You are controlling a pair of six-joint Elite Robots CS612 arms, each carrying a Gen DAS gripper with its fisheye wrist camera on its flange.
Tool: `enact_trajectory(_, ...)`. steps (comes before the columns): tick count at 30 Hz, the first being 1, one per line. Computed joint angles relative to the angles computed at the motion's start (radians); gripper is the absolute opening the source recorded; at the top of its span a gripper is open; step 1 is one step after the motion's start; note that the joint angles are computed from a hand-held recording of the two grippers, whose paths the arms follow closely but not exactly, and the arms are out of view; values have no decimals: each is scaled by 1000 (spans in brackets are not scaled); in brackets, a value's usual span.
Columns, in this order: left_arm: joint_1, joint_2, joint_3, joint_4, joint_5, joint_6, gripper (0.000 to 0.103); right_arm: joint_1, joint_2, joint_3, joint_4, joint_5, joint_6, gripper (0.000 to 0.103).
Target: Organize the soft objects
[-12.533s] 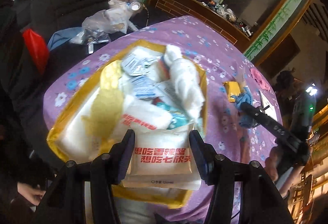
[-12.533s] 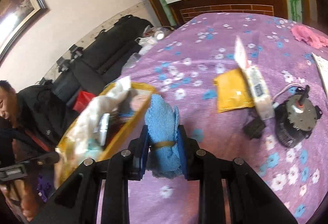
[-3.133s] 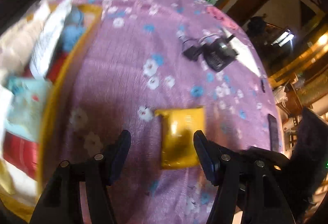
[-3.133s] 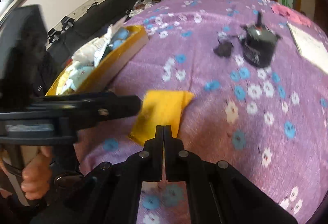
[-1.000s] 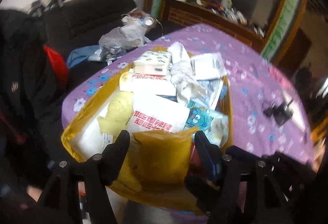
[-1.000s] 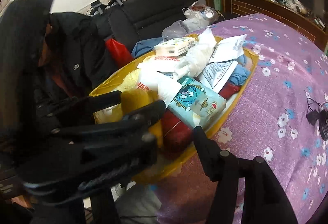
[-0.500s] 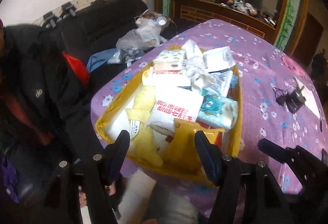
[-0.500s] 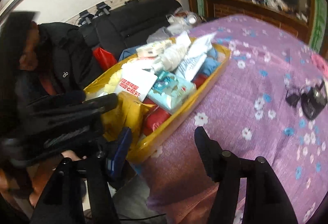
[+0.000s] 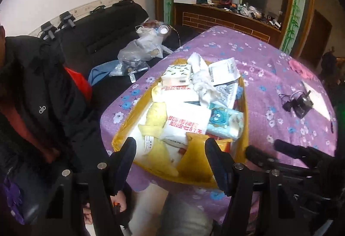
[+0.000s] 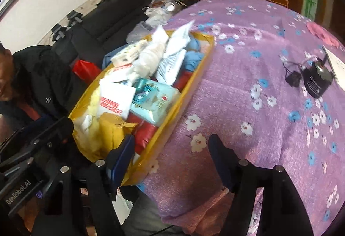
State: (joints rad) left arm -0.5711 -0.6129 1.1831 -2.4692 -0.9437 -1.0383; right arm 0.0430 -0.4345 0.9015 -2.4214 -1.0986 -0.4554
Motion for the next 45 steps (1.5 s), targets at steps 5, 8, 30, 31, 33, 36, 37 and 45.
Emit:
enact_trajectory(5, 14, 24, -38, 54, -67, 41, 70, 1, 7, -25, 36, -52, 45, 70)
enact_trajectory(8, 30, 33, -46, 7, -154, 102, 70, 2, 6, -37, 54, -48, 60, 70)
enact_trajectory(30, 59, 52, -64, -7, -161, 130, 69, 39, -3, 0, -85, -137, 120, 70)
enact_trajectory(31, 59, 55, -68, 0, -156, 132, 69, 39, -4, 3, -92, -130, 115, 70)
enact_trajectory(33, 61, 55, -71, 7, -166, 118, 69, 45, -1, -2, -84, -158, 115, 70)
enact_trajectory(36, 65, 54, -61, -24, -177, 125, 69, 45, 1, 1, -114, -152, 123, 70)
enact_trajectory(37, 67, 55, -61, -25, -186, 119, 69, 48, 2, 1, -120, -164, 126, 70)
enact_trajectory(45, 69, 52, -54, -69, -194, 128, 69, 45, 14, -26, -98, -139, 135, 70)
